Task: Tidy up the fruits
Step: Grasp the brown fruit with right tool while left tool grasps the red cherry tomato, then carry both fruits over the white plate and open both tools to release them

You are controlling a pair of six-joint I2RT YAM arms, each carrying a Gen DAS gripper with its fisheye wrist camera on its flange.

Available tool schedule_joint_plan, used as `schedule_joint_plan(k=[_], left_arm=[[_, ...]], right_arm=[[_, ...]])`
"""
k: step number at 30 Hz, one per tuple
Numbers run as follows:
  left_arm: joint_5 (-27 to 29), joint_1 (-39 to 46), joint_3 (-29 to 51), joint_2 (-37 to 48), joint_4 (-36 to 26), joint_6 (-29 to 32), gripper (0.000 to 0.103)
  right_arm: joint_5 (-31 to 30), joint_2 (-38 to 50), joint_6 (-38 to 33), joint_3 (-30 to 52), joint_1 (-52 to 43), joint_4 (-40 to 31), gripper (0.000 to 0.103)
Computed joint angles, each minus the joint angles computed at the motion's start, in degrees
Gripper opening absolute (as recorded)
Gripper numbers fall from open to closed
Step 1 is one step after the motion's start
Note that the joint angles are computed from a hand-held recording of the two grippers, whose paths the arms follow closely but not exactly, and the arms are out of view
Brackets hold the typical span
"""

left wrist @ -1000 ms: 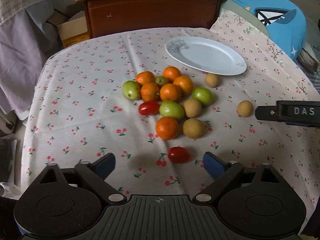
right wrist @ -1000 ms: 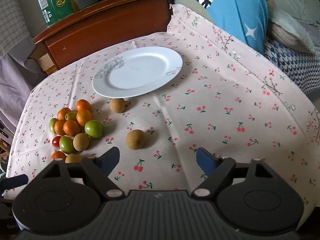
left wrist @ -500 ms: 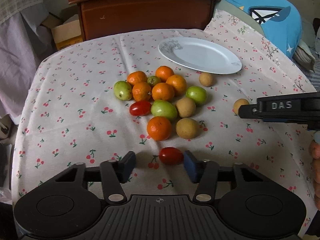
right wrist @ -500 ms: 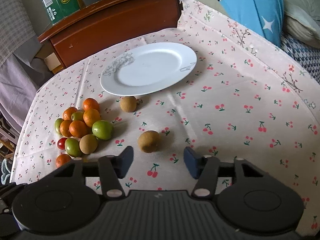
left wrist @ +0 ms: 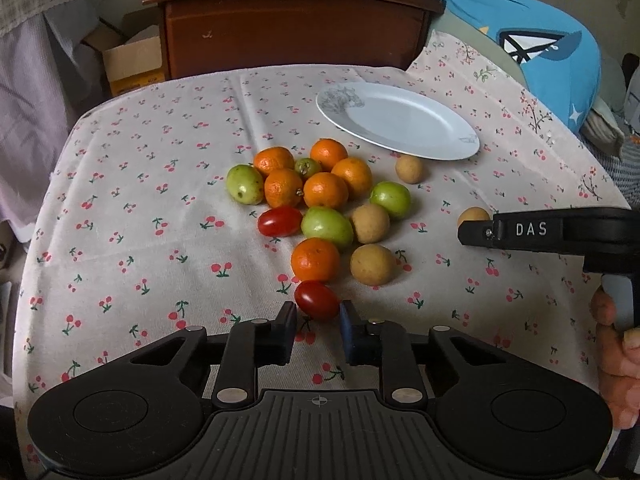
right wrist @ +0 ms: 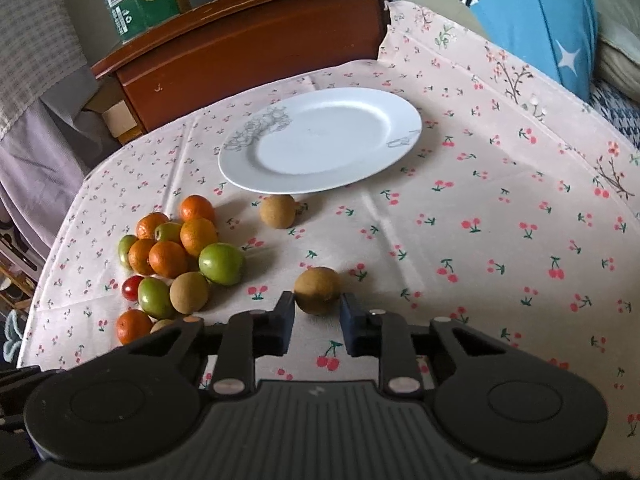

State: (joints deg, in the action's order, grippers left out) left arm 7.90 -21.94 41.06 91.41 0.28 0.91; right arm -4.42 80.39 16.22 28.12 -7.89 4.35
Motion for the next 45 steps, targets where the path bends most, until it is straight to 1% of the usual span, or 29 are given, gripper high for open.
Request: schedule_joint_plan(k=[6, 7, 9, 10, 12, 13, 21, 31, 36, 45], left_arm=[[-0.45, 0.45, -0.29, 0.13, 0.89, -1.04, 0.023], [-0.7, 0.29, -0.45, 0.12, 1.19, -0.85, 0.023], [-0.99, 0.05, -0.61, 0.19, 1.61, -0.4, 0.022], [-0.87, 0.08, -0.62, 0.27, 1.79, -0.35, 0.021], [-0.26, 0.41, -0.55, 0.37, 1.92, -0.75, 0.02], [-0.12, 0.54, -0.47, 0.4, 1.92, -0.88, 0.019], [0.37, 1.09, -0.85, -0.8, 2.2, -1.28, 0.018], [1.17, 1.63, -0.43, -2.44, 2.23, -2.42, 0.018], [1.33, 1.61, 0.39, -2.71, 2.38, -2.91, 0.018], [2.67, 2.2, 5.54, -1.13, 0.16, -2.68, 0.018]], right_arm=[[-1.57, 0.01, 0.79, -0.58, -0.6, 1.43, 0.034], [-1.52, 0.17, 0.78, -0.61, -0.48, 1.79, 0.034], [-0.8, 0.46, 0.65, -0.63, 0.01, 2.31, 0.034], [-0.53, 0.73, 0.52, -0.67, 0.21, 2.73, 0.034], [-0.34, 0.93, 0.44, -0.81, 0.28, 3.3, 0.027], [-0.68, 1.04, 0.52, -0.78, 0.1, 3.37, 0.025], [-2.82, -0.5, -0.2, -1.19, 0.61, 2.98, 0.025], [-7.02, -2.51, -0.45, -1.71, 2.18, 2.7, 0.025], [-7.66, -2.95, -0.37, -1.69, 2.47, 2.48, 0.025], [-9.44, -2.28, 1.12, 0.99, 1.69, -0.01, 0.025]])
